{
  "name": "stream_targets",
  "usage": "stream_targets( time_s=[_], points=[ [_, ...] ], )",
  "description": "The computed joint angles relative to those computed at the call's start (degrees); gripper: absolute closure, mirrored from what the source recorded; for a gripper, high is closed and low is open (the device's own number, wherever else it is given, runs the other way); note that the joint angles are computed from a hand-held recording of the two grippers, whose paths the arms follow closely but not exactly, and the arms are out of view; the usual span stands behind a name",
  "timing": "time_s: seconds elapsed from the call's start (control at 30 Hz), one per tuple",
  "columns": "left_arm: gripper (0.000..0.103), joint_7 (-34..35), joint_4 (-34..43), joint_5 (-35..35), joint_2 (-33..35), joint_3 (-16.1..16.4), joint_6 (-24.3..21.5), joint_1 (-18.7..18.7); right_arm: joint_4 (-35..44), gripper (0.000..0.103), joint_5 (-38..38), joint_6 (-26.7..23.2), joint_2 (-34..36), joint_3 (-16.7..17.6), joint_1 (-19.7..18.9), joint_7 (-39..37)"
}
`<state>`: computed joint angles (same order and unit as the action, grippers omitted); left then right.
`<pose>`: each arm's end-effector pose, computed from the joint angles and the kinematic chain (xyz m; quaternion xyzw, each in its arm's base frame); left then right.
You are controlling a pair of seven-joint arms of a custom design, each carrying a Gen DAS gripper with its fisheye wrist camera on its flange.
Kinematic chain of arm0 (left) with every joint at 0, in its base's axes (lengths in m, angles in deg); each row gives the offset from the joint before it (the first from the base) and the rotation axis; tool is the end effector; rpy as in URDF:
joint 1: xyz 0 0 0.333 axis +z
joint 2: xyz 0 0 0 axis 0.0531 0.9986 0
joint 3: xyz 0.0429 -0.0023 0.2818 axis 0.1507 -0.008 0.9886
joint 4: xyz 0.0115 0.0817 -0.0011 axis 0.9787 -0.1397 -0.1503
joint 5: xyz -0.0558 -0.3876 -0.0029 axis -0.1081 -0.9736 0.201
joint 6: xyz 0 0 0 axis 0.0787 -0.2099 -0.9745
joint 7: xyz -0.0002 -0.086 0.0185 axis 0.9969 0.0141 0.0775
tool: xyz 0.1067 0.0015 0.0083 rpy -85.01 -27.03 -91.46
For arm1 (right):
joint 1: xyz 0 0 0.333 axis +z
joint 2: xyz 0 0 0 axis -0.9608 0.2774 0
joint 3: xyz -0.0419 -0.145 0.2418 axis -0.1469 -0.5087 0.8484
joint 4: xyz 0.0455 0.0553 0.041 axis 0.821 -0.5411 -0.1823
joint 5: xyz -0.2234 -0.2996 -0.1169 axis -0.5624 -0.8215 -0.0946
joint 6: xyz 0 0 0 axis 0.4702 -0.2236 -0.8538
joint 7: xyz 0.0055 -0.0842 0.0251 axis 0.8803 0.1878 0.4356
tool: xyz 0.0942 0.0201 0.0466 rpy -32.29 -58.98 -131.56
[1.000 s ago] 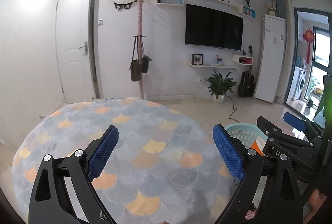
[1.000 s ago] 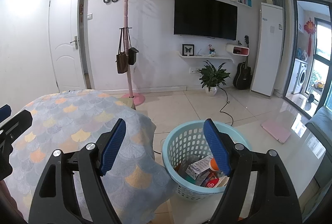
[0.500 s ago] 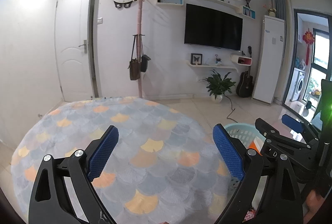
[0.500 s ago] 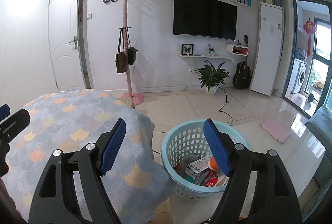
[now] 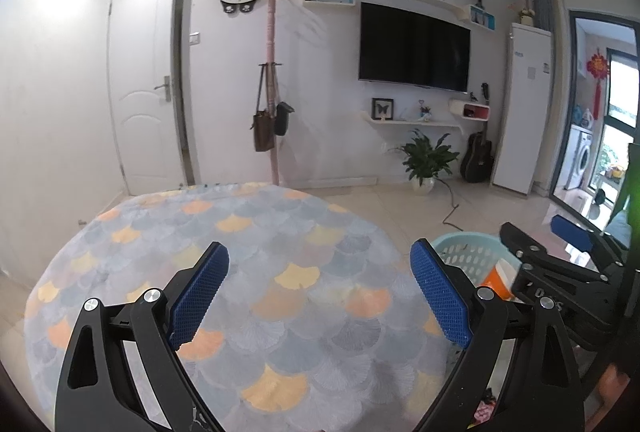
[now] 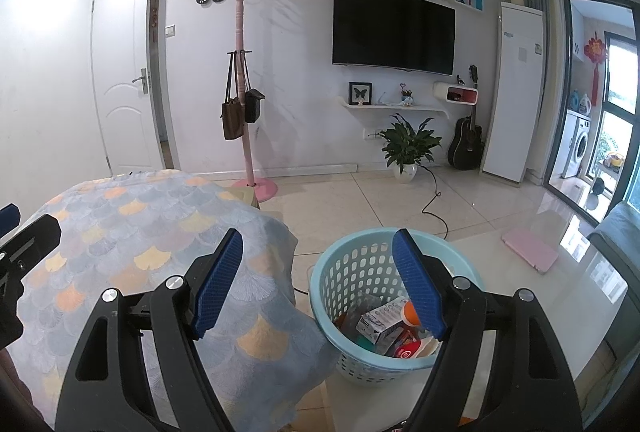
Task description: Collect trash
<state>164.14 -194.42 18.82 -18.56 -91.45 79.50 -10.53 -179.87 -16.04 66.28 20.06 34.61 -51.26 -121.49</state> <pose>0.5348 -0.1519 0.5998 -0.3995 0.7396 -0.4824 0.2462 0.4507 0.2793 0.5694 -0.3881 0.7514 -0.4720 0.2490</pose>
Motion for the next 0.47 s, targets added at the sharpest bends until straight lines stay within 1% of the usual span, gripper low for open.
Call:
stream_targets(
  time_s=[0.07,0.17,0.3,0.37,0.47],
  points=[
    [0.012,-0.72,0.13,0.98,0.34,-0.09,-0.24,0.27,-0.03,0.03,-0.03,0.05,-0.01,-0.01,0.0,0.06],
    [0.011,1.38,-0.62,-0.46,0.13,-0.08,1.68,-0.27,0.04,0.03,-0.21,-0.38,0.1,0.11,0.04,-0.15],
    [0.01,-2.8,-0.56,2.81,0.36,-0.45,0.71,0.58,-0.47,0.03,0.03,-0.24,-0.3,-0.08,0.0,0.21],
    [0.01,-2.85,-0.47,2.57,0.45,-0.2,0.5,0.53,-0.51,0.03,0.05,-0.03,-0.27,-0.07,-0.05,0.19],
    [0.01,-2.5,-1.05,2.0,-0.04,-0.07,1.65,0.23,-0.39,0.03,-0.33,0.0,-0.15,0.07,-0.05,0.09]
  ],
)
